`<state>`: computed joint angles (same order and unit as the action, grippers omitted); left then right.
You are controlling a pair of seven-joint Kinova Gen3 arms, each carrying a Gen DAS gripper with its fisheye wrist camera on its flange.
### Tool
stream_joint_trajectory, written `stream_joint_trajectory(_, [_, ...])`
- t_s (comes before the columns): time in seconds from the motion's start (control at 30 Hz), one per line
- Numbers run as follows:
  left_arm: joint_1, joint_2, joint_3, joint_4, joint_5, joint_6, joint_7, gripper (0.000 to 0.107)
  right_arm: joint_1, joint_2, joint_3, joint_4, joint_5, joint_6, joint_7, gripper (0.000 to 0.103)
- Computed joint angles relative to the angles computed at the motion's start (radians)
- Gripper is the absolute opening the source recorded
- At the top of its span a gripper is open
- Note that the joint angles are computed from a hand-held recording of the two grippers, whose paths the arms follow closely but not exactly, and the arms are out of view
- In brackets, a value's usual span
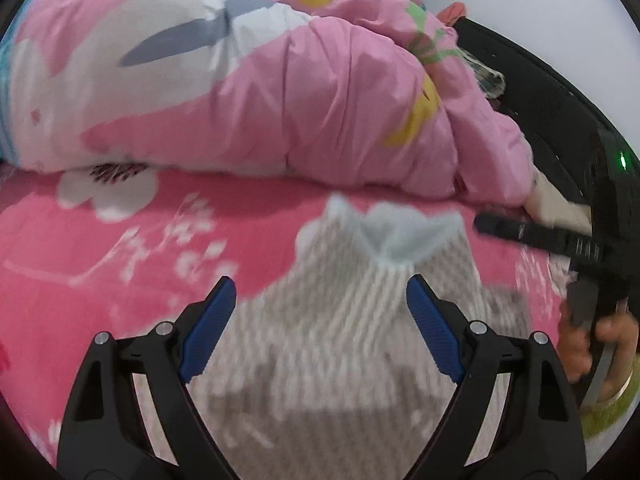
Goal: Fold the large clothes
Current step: 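Grasp the white coat edge with the left gripper while the right gripper grasps beside it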
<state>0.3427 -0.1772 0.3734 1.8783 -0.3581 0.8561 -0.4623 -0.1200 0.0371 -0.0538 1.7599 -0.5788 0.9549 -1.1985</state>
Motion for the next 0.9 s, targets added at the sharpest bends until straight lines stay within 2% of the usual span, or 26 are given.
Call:
stream_joint_trajectory(0.07, [-0.012,0.070,-0.027,-0.030,0.000,-0.028,-0.025,0.083,-0.008,0.052,-0.006,-0.028,0.015,0.006,-0.020,0.078])
stream_joint_trajectory(0.13, [-0.005,0.128,-0.057,-0.054,0.005,-0.041,-0.040,0.075,-0.017,0.087,-0.017,-0.042,0.048,0.004,-0.043,0.071])
stream_joint_trajectory(0.23, [0.027,0.200,-0.124,-0.079,0.050,-0.047,-0.083,0.055,-0.033,0.115,-0.034,-0.048,0.112,-0.002,-0.068,0.048])
stream_joint_trajectory(0.27, [0.027,0.207,-0.145,-0.074,0.088,-0.065,-0.114,0.040,-0.028,0.115,-0.036,-0.042,0.109,-0.002,-0.056,0.034])
stream_joint_trajectory(0.3, [0.011,0.207,-0.147,-0.060,0.129,-0.093,-0.141,0.024,-0.026,0.106,-0.030,-0.032,0.098,-0.005,-0.032,0.028])
stream_joint_trajectory(0.37, [0.018,0.180,-0.162,-0.037,0.171,-0.131,-0.192,0.014,0.014,0.071,-0.044,-0.008,0.047,0.011,0.048,0.021])
stream_joint_trajectory(0.43, [0.008,0.138,-0.124,-0.032,0.147,-0.122,-0.226,0.012,0.022,0.021,-0.032,0.017,0.015,0.033,0.115,0.019])
stream_joint_trajectory(0.5, [0.045,0.083,-0.121,-0.022,0.118,-0.105,-0.231,0.011,0.021,-0.035,-0.018,0.044,0.002,0.056,0.169,0.018])
stream_joint_trajectory(0.63, [0.052,-0.045,-0.068,0.006,0.138,-0.053,-0.291,0.011,0.005,-0.195,0.034,0.130,-0.006,0.108,0.294,0.018])
stream_joint_trajectory(0.7, [0.055,-0.101,-0.017,0.024,0.148,-0.013,-0.301,0.011,-0.027,-0.278,0.050,0.184,0.036,0.100,0.309,0.018])
stream_joint_trajectory(0.77, [0.050,-0.146,0.046,0.056,0.160,0.009,-0.283,0.011,-0.017,-0.371,-0.001,0.259,0.117,0.081,0.316,0.018])
stream_joint_trajectory(0.83, [0.035,-0.179,0.110,0.096,0.167,0.017,-0.260,0.011,-0.021,-0.429,-0.045,0.300,0.196,0.067,0.274,0.020])
stream_joint_trajectory(0.9, [0.010,-0.194,0.188,0.131,0.153,0.027,-0.218,0.011,-0.053,-0.476,-0.016,0.314,0.227,0.112,0.247,0.025])
